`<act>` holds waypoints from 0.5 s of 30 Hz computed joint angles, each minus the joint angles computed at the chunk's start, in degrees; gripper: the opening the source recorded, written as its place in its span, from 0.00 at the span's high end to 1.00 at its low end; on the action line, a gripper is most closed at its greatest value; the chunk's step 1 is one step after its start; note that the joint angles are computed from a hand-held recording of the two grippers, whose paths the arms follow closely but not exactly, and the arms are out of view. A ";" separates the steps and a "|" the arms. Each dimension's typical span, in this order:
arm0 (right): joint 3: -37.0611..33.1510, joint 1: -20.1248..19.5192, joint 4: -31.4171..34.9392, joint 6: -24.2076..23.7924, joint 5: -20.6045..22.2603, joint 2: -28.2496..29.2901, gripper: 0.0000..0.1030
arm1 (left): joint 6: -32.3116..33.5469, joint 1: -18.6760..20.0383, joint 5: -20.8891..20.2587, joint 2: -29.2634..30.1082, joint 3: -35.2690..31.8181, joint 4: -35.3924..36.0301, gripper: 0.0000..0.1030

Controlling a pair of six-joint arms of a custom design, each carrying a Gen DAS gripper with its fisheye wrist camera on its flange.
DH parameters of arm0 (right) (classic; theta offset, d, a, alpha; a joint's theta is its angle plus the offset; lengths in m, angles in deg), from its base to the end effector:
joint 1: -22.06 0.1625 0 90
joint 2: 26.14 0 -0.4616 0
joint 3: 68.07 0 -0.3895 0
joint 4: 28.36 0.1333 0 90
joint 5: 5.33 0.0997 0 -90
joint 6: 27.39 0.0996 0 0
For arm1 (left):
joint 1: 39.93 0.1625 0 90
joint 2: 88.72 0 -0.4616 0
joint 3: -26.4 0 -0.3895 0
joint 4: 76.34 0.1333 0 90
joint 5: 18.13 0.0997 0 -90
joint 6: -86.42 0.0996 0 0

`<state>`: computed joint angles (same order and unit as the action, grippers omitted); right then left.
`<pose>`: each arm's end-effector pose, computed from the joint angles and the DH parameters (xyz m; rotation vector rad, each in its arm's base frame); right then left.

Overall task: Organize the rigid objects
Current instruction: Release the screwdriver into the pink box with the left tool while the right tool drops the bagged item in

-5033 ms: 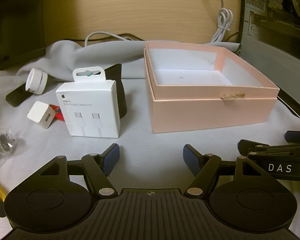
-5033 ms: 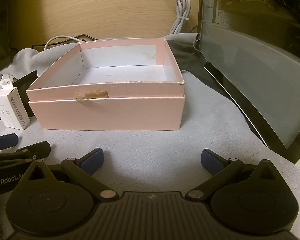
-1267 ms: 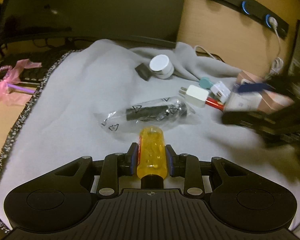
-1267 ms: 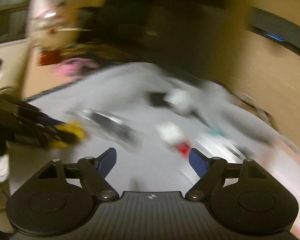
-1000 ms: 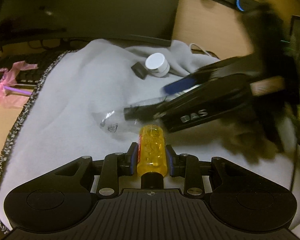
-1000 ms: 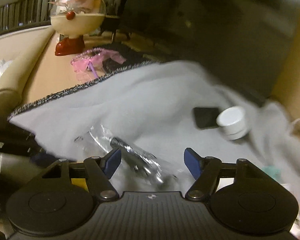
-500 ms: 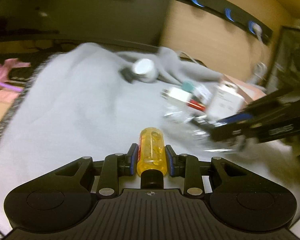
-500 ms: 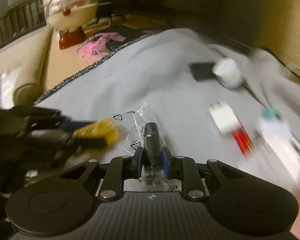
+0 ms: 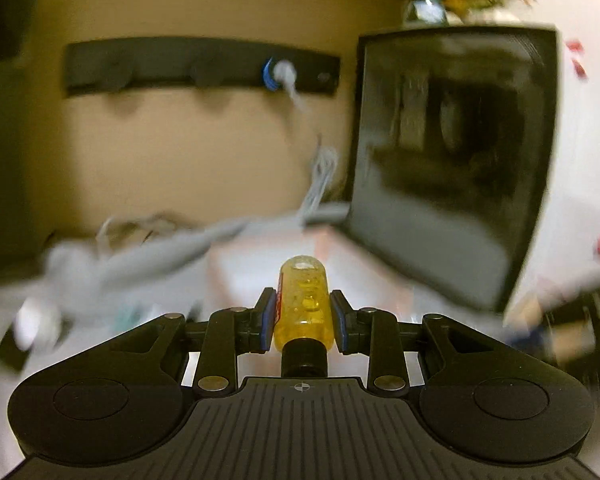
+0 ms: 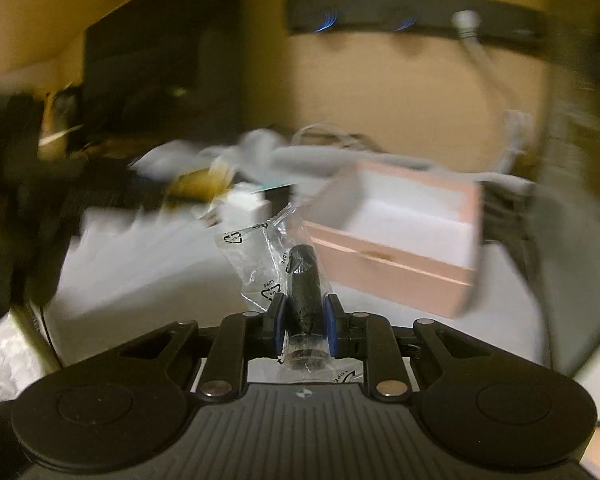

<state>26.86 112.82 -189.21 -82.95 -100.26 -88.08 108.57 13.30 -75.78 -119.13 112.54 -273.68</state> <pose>0.1338 -0.6817 0.3406 1.2220 -2.3662 0.7580 -0.2967 -0.7087 0.1002 0.8957 2.2766 -1.2514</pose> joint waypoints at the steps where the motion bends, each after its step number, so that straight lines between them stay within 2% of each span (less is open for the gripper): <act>1: -0.06 -0.30 -1.03 -0.11 0.09 -0.22 0.81 | -2.39 0.80 -1.17 1.57 -5.58 5.23 0.68; 4: -0.06 -0.88 -6.58 -1.02 0.00 0.22 0.81 | -13.62 3.83 -4.26 8.08 -21.91 19.78 0.69; 5: -0.27 -0.88 -8.19 -1.06 -0.50 0.63 0.81 | -16.67 5.11 -6.04 10.04 -25.71 21.85 0.69; 7: -0.84 -0.61 -9.46 -1.07 -1.79 1.37 0.81 | -17.46 6.60 -7.31 11.83 -28.25 21.46 0.70; 9: -1.64 -0.25 -10.15 -1.66 -2.90 1.80 0.81 | -14.25 6.49 -5.44 11.57 -26.37 17.20 0.70; 11: -2.52 0.09 -10.97 -1.71 -2.65 2.16 0.81 | -11.92 6.05 -4.88 9.01 -19.77 9.00 0.70; 13: -5.68 0.50 -9.93 -0.09 -1.37 3.61 0.81 | -9.82 5.50 -4.37 6.64 -14.06 2.46 0.70; 15: -9.93 1.43 -8.92 2.50 -0.61 6.25 0.81 | -8.02 4.65 -1.40 4.95 -8.96 -3.71 0.70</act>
<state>16.94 114.26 -198.13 -80.46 -100.87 -81.82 100.54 17.95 -77.19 -114.18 103.58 -277.39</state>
